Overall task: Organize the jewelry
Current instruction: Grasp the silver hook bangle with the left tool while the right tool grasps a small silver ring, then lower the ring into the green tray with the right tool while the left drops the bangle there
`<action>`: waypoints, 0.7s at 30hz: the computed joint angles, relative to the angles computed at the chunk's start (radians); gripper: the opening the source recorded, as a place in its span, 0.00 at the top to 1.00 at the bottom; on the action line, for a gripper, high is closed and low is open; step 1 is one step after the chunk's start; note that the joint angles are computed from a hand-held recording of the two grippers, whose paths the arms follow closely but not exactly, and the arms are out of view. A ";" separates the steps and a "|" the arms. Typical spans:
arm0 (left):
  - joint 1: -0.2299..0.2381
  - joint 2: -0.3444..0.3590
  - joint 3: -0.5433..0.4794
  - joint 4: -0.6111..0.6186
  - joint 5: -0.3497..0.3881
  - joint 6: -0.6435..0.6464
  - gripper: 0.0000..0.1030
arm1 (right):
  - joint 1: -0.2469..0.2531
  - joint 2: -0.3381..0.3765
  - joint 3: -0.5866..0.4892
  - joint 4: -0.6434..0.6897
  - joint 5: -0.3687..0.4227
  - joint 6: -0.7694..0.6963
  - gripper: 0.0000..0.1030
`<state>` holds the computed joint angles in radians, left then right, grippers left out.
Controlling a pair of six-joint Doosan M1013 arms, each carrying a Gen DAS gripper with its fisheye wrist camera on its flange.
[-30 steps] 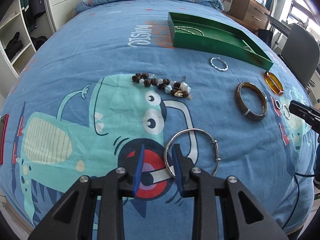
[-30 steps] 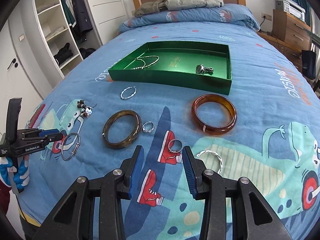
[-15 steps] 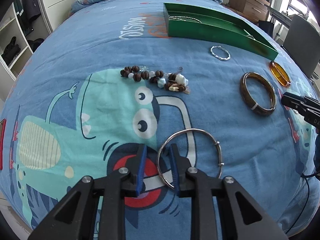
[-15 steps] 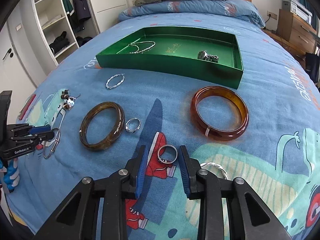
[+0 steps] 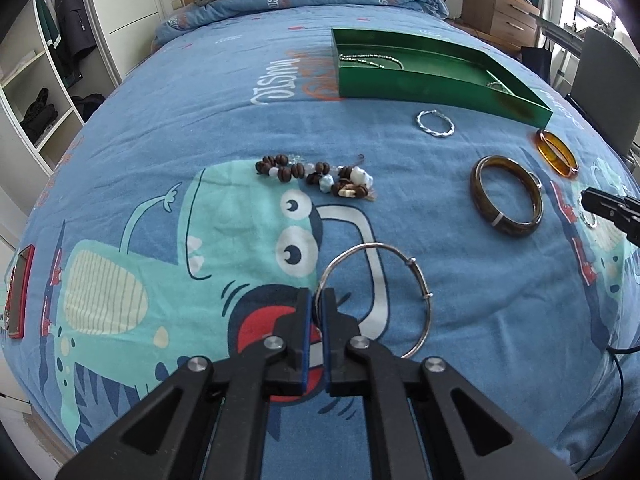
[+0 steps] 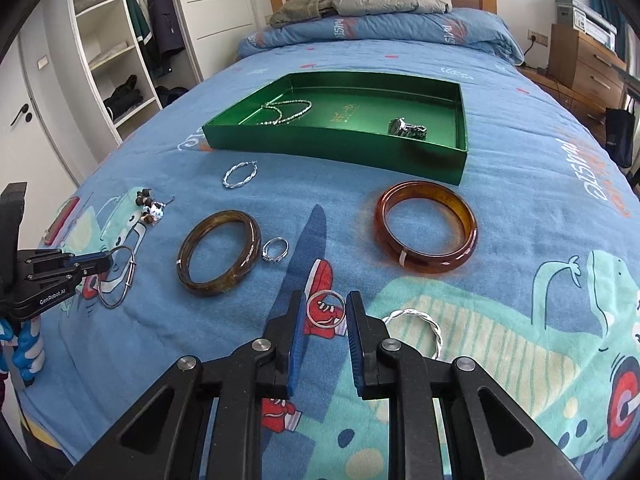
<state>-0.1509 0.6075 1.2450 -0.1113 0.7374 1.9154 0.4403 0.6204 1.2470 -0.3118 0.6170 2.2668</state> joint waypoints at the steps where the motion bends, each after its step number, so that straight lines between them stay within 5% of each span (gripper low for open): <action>1: 0.001 -0.006 0.006 0.001 -0.006 0.001 0.96 | 0.000 -0.010 0.012 -0.014 -0.008 0.022 0.81; 11: 0.005 -0.054 0.023 -0.030 -0.045 0.045 0.96 | 0.002 -0.100 0.094 -0.200 -0.020 0.223 0.81; 21: -0.026 -0.007 -0.139 -0.083 -0.027 0.098 0.96 | -0.034 -0.100 0.055 -0.259 -0.026 0.251 0.81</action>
<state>-0.1773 0.6002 1.1063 -0.1940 0.7105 2.0129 0.4063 0.5204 1.3022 -0.5704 0.5911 2.5180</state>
